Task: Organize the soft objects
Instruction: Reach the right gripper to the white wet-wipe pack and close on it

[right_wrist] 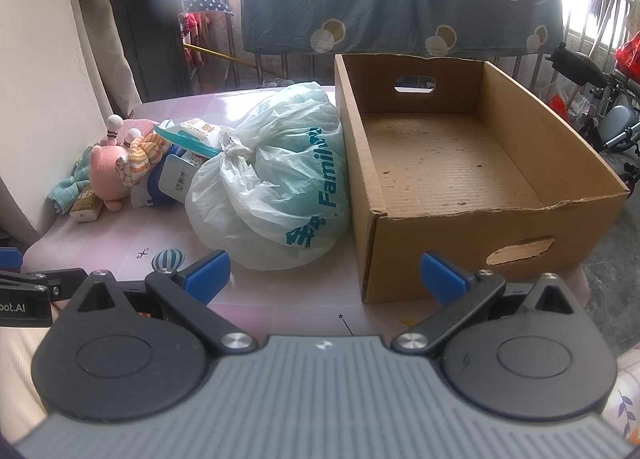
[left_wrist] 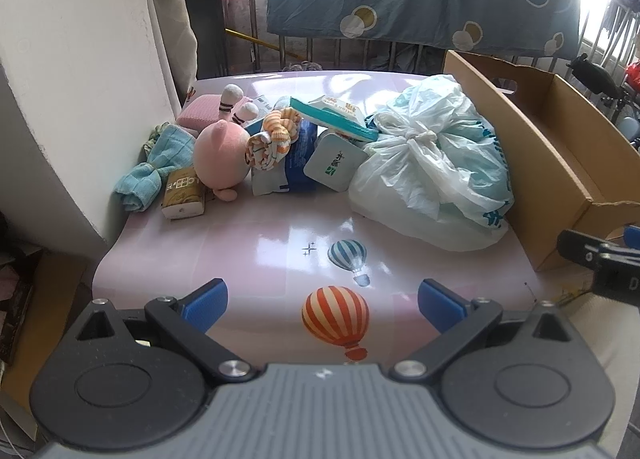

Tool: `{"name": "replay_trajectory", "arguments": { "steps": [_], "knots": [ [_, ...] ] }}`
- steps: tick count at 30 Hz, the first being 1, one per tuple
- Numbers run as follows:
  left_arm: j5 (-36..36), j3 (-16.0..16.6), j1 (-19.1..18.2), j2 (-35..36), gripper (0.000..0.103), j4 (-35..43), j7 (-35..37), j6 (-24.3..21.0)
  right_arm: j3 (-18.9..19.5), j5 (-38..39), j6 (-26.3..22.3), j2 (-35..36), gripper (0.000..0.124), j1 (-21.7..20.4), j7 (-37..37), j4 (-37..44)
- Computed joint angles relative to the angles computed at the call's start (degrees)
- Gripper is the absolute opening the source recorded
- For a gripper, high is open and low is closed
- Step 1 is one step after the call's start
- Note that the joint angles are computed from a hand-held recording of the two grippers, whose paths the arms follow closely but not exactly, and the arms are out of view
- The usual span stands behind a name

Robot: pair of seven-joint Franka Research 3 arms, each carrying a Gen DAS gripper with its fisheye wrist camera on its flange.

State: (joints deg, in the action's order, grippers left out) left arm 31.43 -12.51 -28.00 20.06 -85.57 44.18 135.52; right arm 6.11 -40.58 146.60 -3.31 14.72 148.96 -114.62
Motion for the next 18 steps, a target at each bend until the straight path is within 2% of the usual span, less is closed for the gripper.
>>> {"name": "replay_trajectory", "arguments": {
  "steps": [11, 15, 17, 18],
  "knots": [
    [0.3, 0.4, 1.8, -2.2, 0.102, -3.8, -2.7, 1.9, -0.3, -1.5, 6.1, 0.3, 0.102, -0.6, 0.7, -0.7],
    [-0.4, 0.4, 4.0, -3.3, 0.102, -6.0, -1.9, 8.1, -0.9, -2.4, 9.9, 1.8, 0.102, -0.8, -0.9, 2.0],
    [-0.4, 0.7, 4.8, -3.2, 0.102, -5.7, -1.2, 11.2, -1.8, 3.8, 13.5, 3.6, 0.102, -0.9, -7.1, 4.5],
    [-0.1, 1.0, 5.1, -2.7, 0.102, -4.7, -0.7, 12.0, -2.2, 9.8, 15.1, 4.8, 0.102, -0.9, -12.5, 6.2]
  ]
}}
